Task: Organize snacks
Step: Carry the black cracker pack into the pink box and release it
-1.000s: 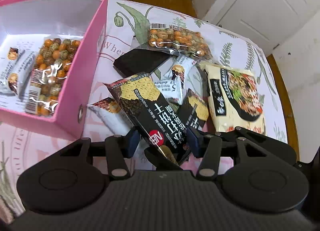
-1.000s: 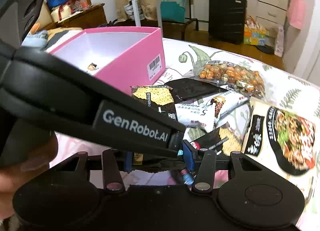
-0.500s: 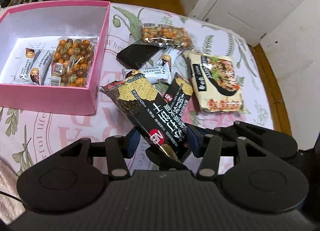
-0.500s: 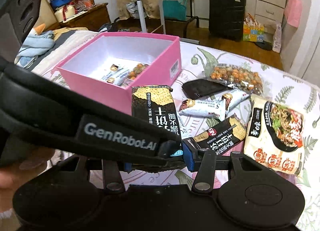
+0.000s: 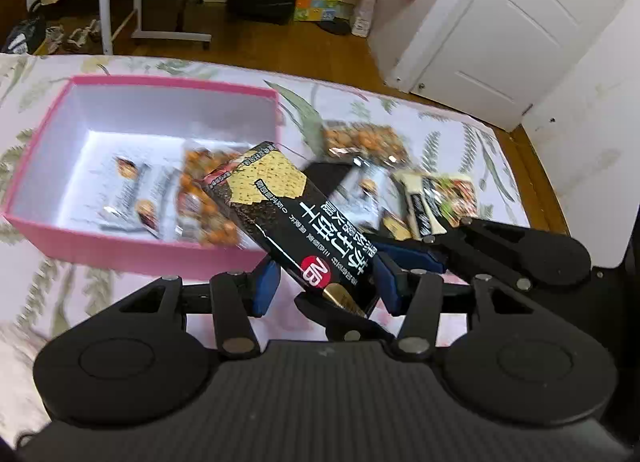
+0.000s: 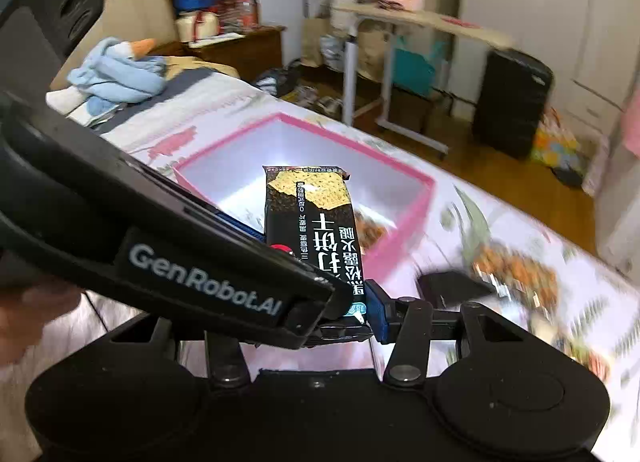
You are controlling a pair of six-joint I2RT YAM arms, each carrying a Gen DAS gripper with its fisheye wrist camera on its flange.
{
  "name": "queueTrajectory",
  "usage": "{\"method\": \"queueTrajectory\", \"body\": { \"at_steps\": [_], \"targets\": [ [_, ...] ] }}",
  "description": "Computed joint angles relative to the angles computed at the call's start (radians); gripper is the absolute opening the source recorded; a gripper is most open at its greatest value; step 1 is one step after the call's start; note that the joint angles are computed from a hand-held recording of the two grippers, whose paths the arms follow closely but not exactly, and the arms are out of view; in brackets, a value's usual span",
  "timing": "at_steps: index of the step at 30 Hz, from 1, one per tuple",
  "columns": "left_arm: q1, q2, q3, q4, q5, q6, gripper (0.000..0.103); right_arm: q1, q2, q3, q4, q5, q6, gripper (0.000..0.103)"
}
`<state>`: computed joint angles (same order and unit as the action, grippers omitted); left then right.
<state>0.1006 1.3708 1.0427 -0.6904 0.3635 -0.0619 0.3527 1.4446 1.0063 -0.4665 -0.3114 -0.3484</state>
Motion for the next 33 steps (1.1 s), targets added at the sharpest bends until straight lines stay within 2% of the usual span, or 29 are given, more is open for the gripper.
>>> {"method": "queueTrajectory", "body": {
  "at_steps": [2, 8, 11, 15, 20, 25, 29, 33],
  "targets": [
    [0.049, 0.069, 0.083, -0.052, 0.009, 0.065, 0.05, 0.028, 0.079, 0.081, -0.012, -0.003, -0.02, 0.054],
    [0.176, 0.297, 0.32, -0.153, 0.019, 0.13, 0.05, 0.095, 0.355, 0.378, -0.078, -0.037, -0.023, 0.054],
    [0.221, 0.428, 0.431, -0.161, 0.027, 0.126, 0.05, 0.108, 0.506, 0.532, -0.106, -0.056, -0.045, 0.054],
    [0.277, 0.621, 0.583, -0.2, 0.119, 0.086, 0.05, 0.123, 0.669, 0.714, -0.165, -0.043, -0.127, 0.054],
    [0.289, 0.768, 0.645, -0.149, 0.148, 0.033, 0.05, 0.119, 0.884, 0.983, -0.302, -0.058, -0.196, 0.054],
    [0.293, 0.88, 0.689, -0.118, 0.166, -0.013, 0.05, 0.129, 0.993, 1.096, -0.35, -0.035, -0.294, 0.054],
    [0.31, 0.95, 0.727, -0.1, 0.198, -0.048, 0.05, 0.137, 1.056, 1.175, -0.375, -0.012, -0.321, 0.054],
    [0.315, 0.942, 0.701, -0.058, 0.171, -0.054, 0.053, 0.148, 1.04, 1.134, -0.332, 0.066, -0.311, 0.059]
  ]
}}
